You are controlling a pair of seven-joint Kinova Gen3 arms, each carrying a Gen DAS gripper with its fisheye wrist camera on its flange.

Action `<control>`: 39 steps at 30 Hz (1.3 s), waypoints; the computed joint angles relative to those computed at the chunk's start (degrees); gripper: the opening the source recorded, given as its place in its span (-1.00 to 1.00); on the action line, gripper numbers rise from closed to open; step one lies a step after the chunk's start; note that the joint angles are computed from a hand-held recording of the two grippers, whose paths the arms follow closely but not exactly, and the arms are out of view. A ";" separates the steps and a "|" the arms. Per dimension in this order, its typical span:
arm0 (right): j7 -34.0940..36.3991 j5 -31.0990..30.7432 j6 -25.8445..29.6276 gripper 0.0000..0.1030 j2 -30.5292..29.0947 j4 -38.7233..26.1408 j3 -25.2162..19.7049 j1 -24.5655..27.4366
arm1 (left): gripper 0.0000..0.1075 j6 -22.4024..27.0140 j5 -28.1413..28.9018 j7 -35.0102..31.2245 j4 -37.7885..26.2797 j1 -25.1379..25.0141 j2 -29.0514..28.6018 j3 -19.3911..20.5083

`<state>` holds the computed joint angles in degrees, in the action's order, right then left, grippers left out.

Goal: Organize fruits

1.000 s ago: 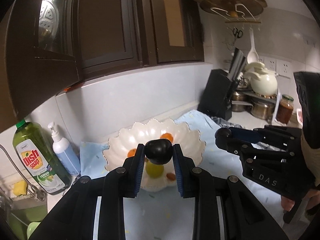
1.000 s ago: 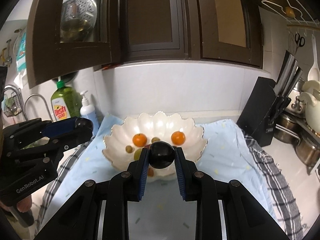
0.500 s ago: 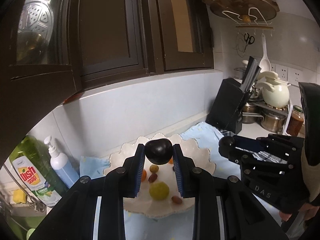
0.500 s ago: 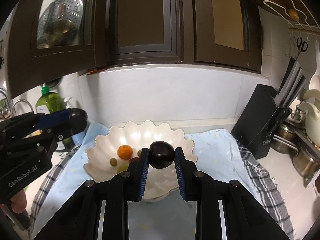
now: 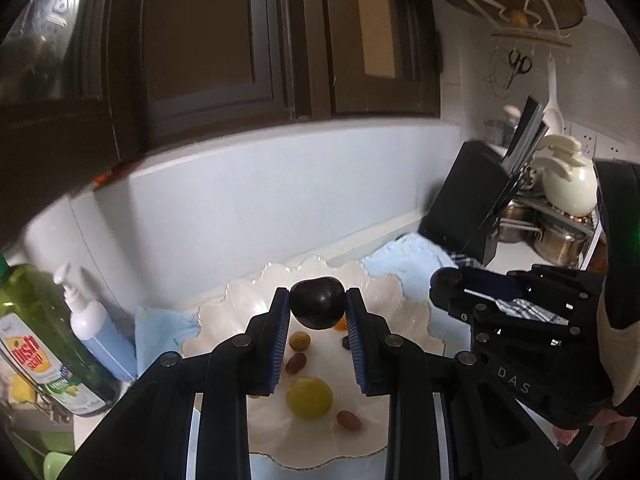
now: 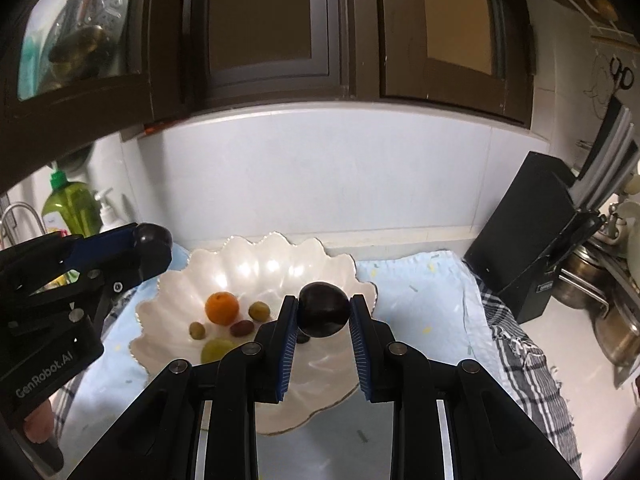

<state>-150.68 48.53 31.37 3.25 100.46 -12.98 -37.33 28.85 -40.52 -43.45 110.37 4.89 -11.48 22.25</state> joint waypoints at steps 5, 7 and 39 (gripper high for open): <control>7.35 -6.32 -0.68 -0.47 2.48 -2.15 0.99 1.24 | -0.47 1.55 1.10 -1.07 -1.48 1.88 3.54 -1.49; 9.52 -8.27 -0.91 -0.47 3.22 -2.69 1.70 1.26 | -0.47 2.36 0.75 -0.79 -2.04 3.22 4.93 -2.43; 6.51 -7.43 1.01 0.18 5.17 -2.41 7.26 -4.03 | 0.55 13.96 -13.24 14.76 -2.54 15.19 8.85 -9.17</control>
<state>-144.17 41.10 32.39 8.42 98.05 -5.71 -41.36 42.81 -53.76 -28.69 107.83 20.09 -2.63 13.08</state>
